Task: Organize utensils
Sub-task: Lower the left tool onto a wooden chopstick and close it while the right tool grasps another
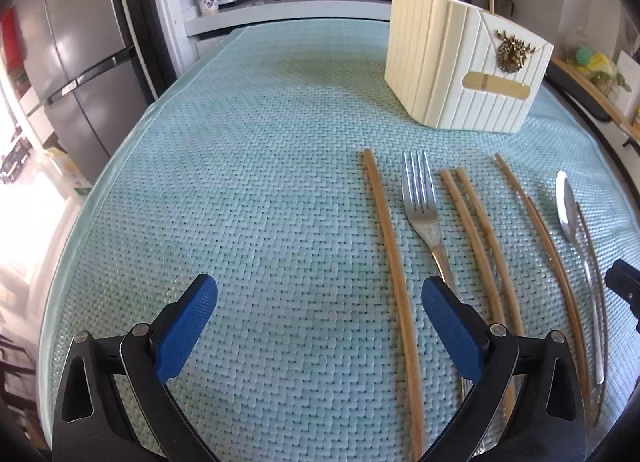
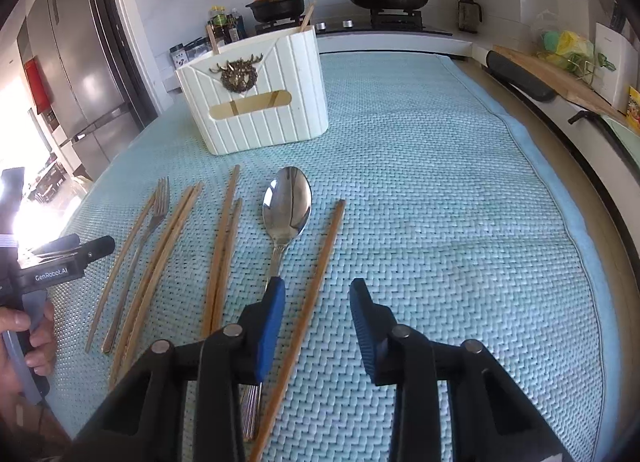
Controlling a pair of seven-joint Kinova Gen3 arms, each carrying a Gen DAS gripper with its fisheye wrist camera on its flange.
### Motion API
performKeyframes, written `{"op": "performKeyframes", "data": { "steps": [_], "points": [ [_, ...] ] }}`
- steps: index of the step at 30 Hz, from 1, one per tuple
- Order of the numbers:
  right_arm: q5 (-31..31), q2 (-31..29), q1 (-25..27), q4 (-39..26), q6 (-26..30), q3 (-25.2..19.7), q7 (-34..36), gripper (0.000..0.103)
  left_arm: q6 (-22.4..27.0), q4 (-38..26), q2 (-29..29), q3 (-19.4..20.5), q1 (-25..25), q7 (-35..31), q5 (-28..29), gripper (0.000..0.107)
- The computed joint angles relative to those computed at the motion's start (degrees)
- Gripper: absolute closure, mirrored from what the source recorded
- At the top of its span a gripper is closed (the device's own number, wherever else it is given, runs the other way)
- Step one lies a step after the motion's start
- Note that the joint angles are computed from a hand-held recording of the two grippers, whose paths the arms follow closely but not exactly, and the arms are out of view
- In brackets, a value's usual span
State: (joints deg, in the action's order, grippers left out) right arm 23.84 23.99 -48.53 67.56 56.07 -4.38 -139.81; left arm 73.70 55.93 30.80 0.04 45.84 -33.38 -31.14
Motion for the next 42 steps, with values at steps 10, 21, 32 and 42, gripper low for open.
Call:
{"op": "performKeyframes", "data": {
  "steps": [10, 21, 32, 42],
  "points": [
    [2.5, 0.3, -2.5, -0.2, 6.8, 0.2, 4.1, 0.081, -0.6, 4.0, -1.8, 0.6, -1.1, -1.3, 1.1, 0.005],
    [-5.4, -1.2, 4.7, 0.3, 5.0, -1.5, 5.7, 0.081, -2.1, -1.0, 0.2, 2.7, -7.7, -9.7, 8.5, 0.015],
    [-6.6, 6.9, 4.9, -13.6, 13.1, 1.0, 11.3, 0.081, 4.8, -16.0, 7.3, 1.8, -11.2, -21.7, 15.7, 0.035],
    [-8.8, 9.9, 5.4, -19.0, 15.2, 2.5, 12.4, 0.092, 7.8, -22.0, 10.2, 0.0, -10.8, -24.8, 17.8, 0.081]
  ]
}}
